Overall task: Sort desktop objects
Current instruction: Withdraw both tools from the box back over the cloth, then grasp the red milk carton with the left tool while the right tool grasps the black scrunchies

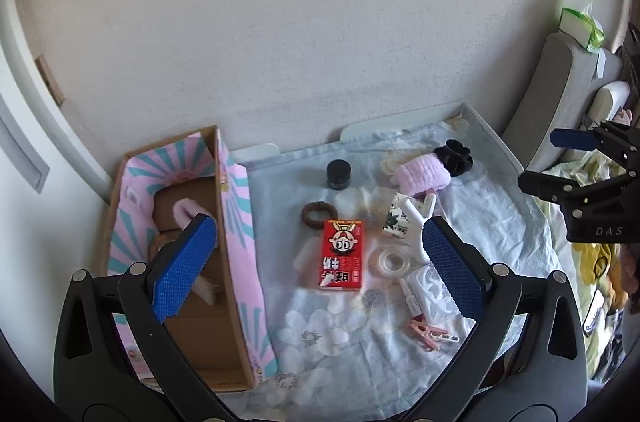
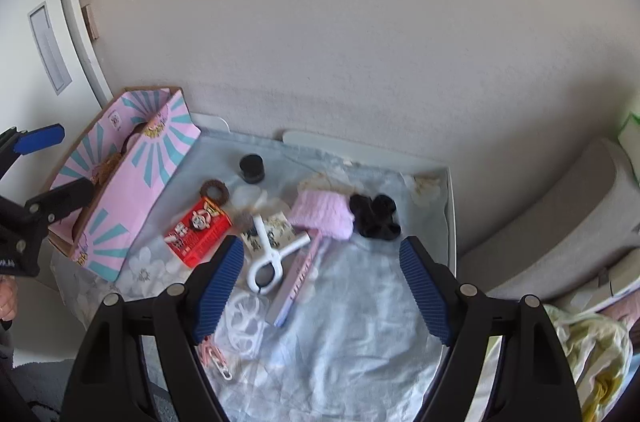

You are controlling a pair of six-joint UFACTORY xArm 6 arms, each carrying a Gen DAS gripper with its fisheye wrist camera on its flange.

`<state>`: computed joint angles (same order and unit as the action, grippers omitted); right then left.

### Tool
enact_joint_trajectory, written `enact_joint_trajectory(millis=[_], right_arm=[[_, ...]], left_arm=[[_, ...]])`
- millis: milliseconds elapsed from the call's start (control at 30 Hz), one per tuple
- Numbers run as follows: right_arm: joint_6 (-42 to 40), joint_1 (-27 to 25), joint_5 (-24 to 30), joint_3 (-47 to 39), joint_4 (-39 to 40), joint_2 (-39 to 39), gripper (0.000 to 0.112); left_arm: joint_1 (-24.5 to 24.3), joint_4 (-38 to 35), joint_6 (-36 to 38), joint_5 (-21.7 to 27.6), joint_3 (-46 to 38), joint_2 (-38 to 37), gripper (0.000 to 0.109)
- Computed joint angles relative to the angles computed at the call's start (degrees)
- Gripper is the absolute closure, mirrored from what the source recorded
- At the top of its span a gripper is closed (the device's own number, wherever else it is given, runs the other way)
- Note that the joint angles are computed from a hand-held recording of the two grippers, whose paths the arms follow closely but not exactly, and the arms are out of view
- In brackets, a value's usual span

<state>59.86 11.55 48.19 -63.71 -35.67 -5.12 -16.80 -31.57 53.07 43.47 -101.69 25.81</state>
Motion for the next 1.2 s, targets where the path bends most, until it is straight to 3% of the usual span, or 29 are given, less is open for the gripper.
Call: enact_joint_trajectory(millis=[233, 433, 800, 1033, 1200], right_arm=[[1.76, -2.0, -2.56, 6.97, 2.43, -3.6, 0.035], [-1.99, -5.74, -6.15, 9.3, 6.29, -2.63, 0.035], [-11.33, -14.09, -17.57, 7.67, 10.87, 8.84, 0.035], [-15.33, -16.31, -19.98, 4.66, 15.03, 14.05, 0.035], [-18.24, -17.09, -19.86, 2.75, 15.59, 16.15, 0.035]], left_arm=[[-2.06, 3.9, -1.59, 0.03, 1.57, 1.06, 0.006], [-3.9, 9.87, -7.09, -1.64, 0.66, 4.41, 0.006], [-6.23, 20.1, -17.06, -5.58, -4.18, 14.25, 0.006], [-6.68, 26.55, -23.51, -5.76, -8.61, 18.97, 0.006], [-6.86, 27.54, -24.19, -5.69, -9.81, 20.26, 0.006]])
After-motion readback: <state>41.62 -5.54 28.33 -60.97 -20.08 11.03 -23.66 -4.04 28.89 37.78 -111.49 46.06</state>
